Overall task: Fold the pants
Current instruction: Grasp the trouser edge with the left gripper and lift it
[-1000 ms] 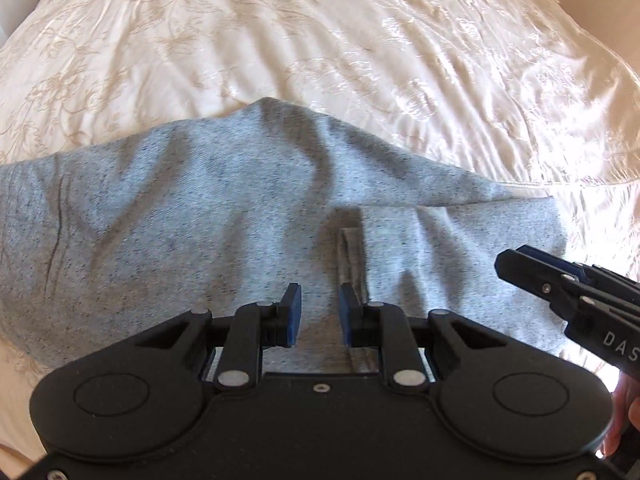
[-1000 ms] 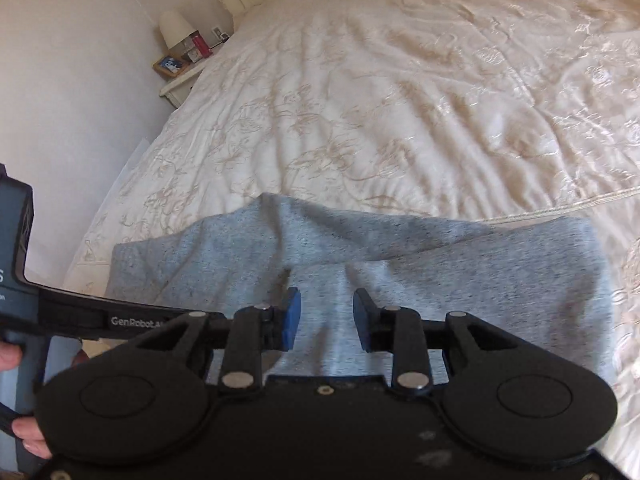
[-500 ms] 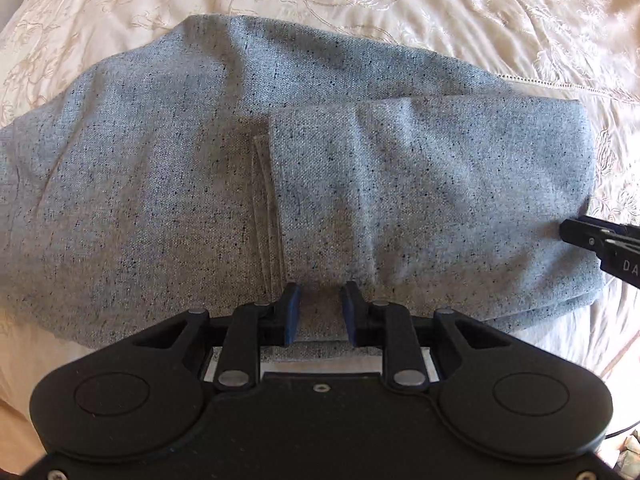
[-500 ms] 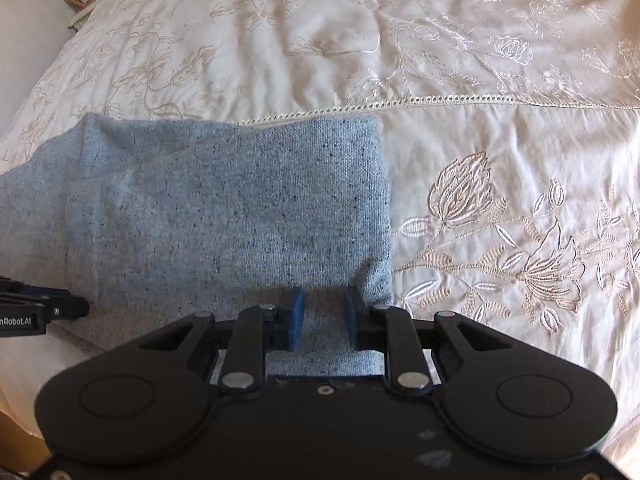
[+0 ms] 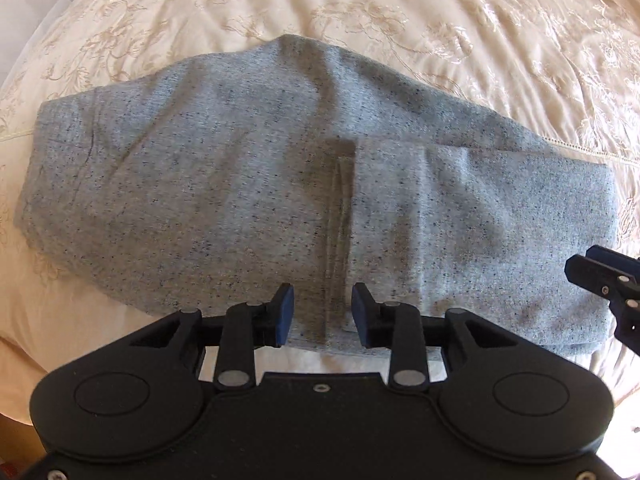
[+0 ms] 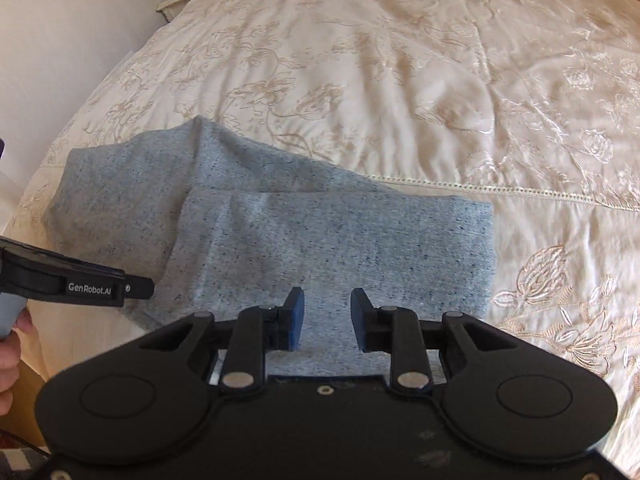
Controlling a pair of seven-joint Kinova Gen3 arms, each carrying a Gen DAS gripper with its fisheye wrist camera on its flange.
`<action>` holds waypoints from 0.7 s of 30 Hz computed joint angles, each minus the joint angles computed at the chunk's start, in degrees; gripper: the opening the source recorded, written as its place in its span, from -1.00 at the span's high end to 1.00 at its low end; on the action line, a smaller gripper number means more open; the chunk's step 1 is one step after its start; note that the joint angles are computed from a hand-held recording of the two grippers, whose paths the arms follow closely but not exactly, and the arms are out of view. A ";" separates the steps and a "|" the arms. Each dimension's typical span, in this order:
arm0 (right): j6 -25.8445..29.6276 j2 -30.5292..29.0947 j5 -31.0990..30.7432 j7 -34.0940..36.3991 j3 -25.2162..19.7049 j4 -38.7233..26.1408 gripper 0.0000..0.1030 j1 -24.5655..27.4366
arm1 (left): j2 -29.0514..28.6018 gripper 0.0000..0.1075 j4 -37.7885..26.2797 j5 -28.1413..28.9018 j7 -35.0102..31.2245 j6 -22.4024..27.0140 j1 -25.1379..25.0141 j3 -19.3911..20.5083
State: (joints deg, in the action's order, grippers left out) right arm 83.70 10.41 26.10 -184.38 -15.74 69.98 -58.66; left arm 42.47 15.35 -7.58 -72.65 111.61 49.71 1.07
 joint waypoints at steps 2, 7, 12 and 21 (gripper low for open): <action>-1.60 1.36 0.10 1.74 -0.01 -1.95 0.44 0.11 | -2.92 0.21 5.15 -0.58 0.24 -3.18 -1.22 -0.58; -3.07 7.03 0.49 5.95 2.22 -9.27 0.44 -2.25 | -7.84 -0.05 14.96 -0.59 1.78 -8.68 -7.96 0.29; 2.41 15.70 -2.72 7.72 5.83 -22.09 0.44 -4.29 | -9.76 -0.08 18.82 -2.27 -3.73 -10.78 -15.34 0.95; 17.92 30.79 -8.36 6.78 14.61 -45.98 0.43 -7.62 | -3.97 -0.21 11.10 2.36 -12.13 -11.06 -28.24 1.60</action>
State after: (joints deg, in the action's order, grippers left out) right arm 101.62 41.21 17.75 -177.60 -1.13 24.01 -66.28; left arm 38.50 26.45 -5.22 -84.78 100.54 21.47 2.67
